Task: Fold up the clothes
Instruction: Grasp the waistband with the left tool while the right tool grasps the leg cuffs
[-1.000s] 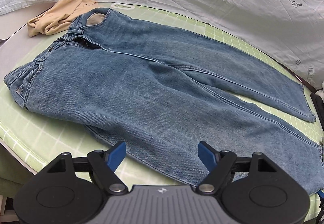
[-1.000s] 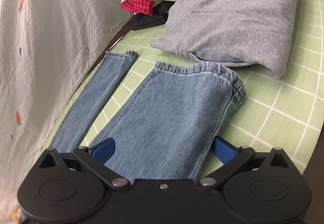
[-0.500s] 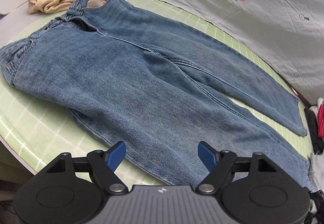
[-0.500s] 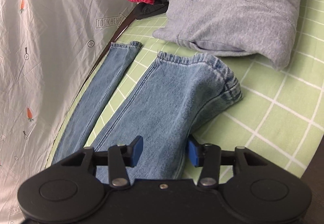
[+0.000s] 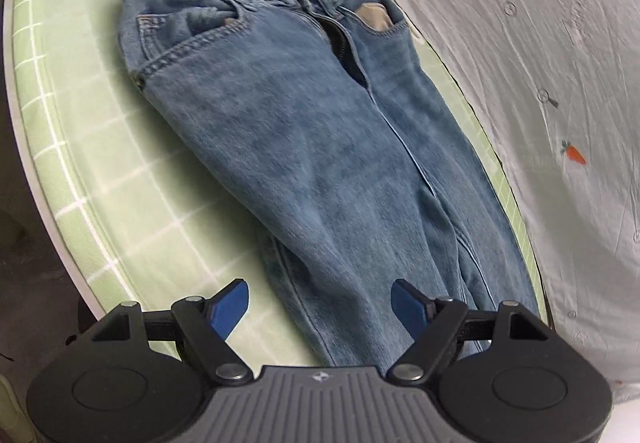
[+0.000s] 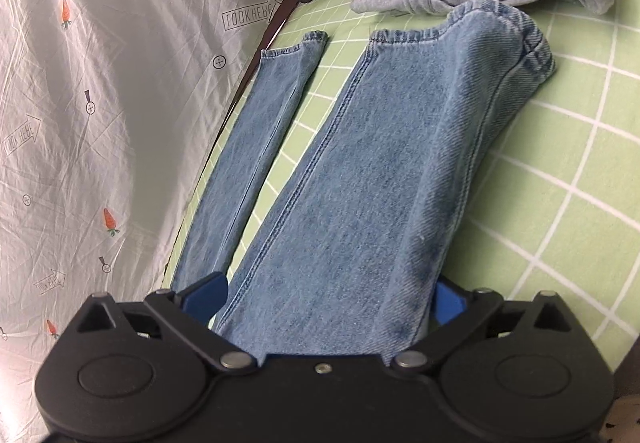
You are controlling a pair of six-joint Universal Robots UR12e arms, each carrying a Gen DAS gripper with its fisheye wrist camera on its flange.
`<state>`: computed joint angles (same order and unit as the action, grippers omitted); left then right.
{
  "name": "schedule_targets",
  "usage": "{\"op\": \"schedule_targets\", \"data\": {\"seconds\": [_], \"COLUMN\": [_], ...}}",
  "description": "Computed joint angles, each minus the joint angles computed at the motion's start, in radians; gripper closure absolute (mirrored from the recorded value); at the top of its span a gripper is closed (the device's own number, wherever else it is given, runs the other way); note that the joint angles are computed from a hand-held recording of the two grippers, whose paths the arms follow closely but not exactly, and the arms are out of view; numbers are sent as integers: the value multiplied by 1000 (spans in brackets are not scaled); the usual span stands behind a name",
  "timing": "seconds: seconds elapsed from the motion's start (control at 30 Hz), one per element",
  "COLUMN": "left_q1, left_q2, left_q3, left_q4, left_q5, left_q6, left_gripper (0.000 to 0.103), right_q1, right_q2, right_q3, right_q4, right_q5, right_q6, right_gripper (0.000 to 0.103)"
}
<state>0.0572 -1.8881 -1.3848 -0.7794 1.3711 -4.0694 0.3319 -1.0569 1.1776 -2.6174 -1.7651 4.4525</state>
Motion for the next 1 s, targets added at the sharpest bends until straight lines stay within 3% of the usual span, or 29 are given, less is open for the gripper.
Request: {"op": "schedule_targets", "data": {"seconds": [0.1, 0.23, 0.3, 0.47, 0.63, 0.7, 0.73, 0.77, 0.8, 0.83, 0.87, 1.0], "left_q1": [33, 70, 88, 114, 137, 135, 133, 133, 134, 136, 138, 125], "left_q2": [4, -1, -6, -22, -28, -33, -34, -35, -33, -31, -29, -24], "left_q3": [-13, -11, -9, 8, -14, -2, 6, 14, 12, 10, 7, 35], "left_q4": [9, 12, 24, 36, 128, 110, 86, 57, 53, 50, 46, -24], "left_q5": [13, 31, 31, 56, 50, 77, 94, 108, 111, 113, 115, 187], "left_q6": [-38, -58, -65, -50, -131, -116, -108, -107, -121, -135, -148, -128], "left_gripper": [24, 24, 23, 23, 25, 46, 52, 71, 80, 80, 82, 85], "right_q1": [10, 18, 21, 44, 54, 58, 60, 61, 61, 62, 63, 70], "right_q2": [9, 11, 9, 31, 54, 61, 65, 66, 67, 67, 65, 55], "right_q3": [-1, 27, 30, -51, -117, -126, -132, -138, -143, -149, -148, -159], "right_q4": [-32, -115, -114, 46, 167, 174, 178, 196, 216, 242, 258, 344], "right_q5": [-29, -86, -99, -169, -203, -224, -237, -240, -241, -241, -245, -270], "right_q6": [68, 251, 304, 304, 310, 315, 320, 328, 337, 349, 360, 371], "right_gripper": [0, 0, 0, 0, 3, 14, 26, 45, 57, 79, 90, 95]}}
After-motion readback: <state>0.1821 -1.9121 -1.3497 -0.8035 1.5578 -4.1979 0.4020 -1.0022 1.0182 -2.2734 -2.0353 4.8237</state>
